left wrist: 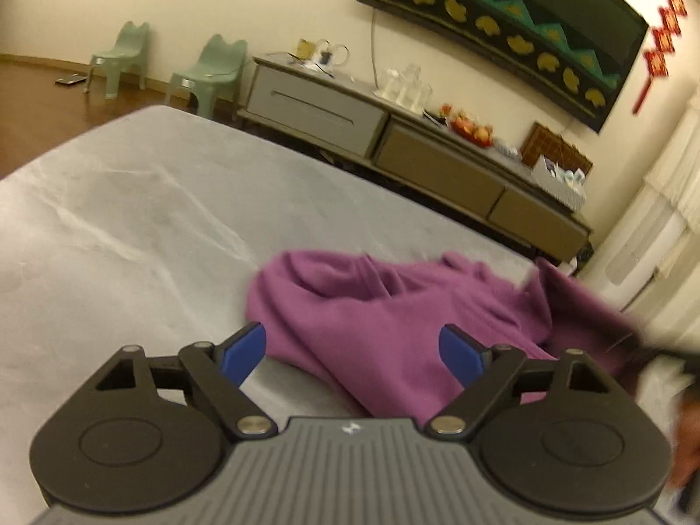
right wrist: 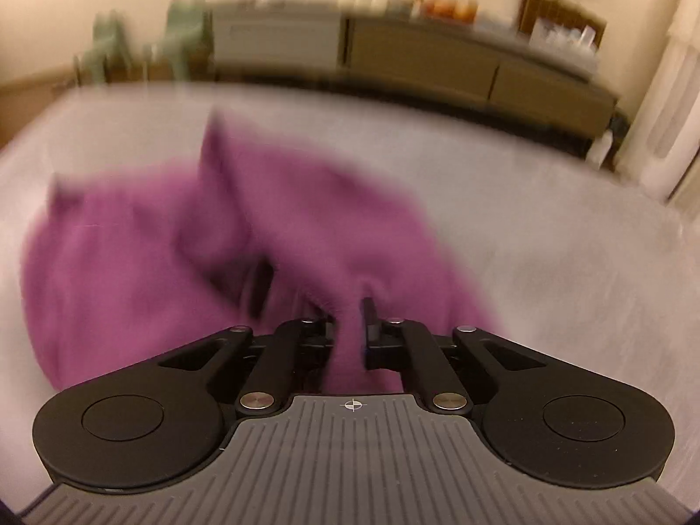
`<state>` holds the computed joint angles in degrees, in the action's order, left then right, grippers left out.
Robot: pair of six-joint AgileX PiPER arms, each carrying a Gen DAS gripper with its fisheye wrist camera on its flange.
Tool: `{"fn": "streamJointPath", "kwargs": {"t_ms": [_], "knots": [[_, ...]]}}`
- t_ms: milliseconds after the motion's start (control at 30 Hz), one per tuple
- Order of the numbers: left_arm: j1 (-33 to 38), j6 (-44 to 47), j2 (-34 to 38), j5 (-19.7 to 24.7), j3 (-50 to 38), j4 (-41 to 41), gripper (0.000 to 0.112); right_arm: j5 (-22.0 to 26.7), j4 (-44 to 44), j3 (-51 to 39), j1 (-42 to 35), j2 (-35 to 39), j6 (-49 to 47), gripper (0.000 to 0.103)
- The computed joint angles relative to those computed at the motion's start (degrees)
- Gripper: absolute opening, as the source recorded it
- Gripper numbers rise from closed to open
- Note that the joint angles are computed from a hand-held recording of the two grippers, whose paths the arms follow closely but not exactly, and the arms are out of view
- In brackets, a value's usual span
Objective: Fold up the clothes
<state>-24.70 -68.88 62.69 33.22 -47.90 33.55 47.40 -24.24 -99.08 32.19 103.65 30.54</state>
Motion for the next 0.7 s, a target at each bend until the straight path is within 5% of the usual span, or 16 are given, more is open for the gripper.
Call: {"fn": "streamJointPath", "kwargs": {"t_ms": [67, 133, 200, 300, 367, 400, 500, 567, 633, 700], "knots": [[1.7, 1.2, -4.6, 0.6, 1.4, -2.2, 0.090, -7.4, -6.7, 8.6, -1.6, -11.5, 7.8, 0.003], [1.0, -1.6, -7.7, 3.1, 2.1, 0.3, 0.096, -9.6, -17.4, 18.3, -2.9, -22.3, 17.2, 0.003], [-0.2, -4.1, -9.2, 5.6, 2.0, 2.4, 0.097, -4.6, -21.7, 25.5, -5.7, -26.4, 18.1, 0.003], [-0.2, -1.0, -8.0, 4.9, 0.3, -0.4, 0.098, 1.4, -15.5, 32.9, -12.6, -21.0, 11.7, 0.006], [-1.9, -1.2, -6.7, 5.2, -0.2, 0.2, 0.098, 2.9, -19.4, 37.5, -10.9, -23.4, 16.3, 0.010], [-2.9, -1.8, -6.1, 5.3, -0.3, 0.9, 0.098, 1.9, -23.6, 39.8, -7.8, -27.3, 22.0, 0.016], [-5.3, -3.6, -3.8, 5.6, -0.7, 3.2, 0.098, 5.1, -38.1, 41.6, 7.2, -32.8, 36.5, 0.065], [-5.0, -2.9, -3.0, 4.8, -0.3, 2.7, 0.098, 2.3, -38.4, 40.1, 13.4, -31.0, 36.1, 0.066], [-4.1, -1.7, -2.3, 3.8, 0.1, 1.5, 0.098, -4.3, -29.7, 36.9, 14.3, -26.5, 27.3, 0.078], [-3.0, -0.7, -2.4, 3.0, 0.8, 0.4, 0.098, -5.7, -24.0, 32.9, 14.2, -18.9, 19.6, 0.078]]}}
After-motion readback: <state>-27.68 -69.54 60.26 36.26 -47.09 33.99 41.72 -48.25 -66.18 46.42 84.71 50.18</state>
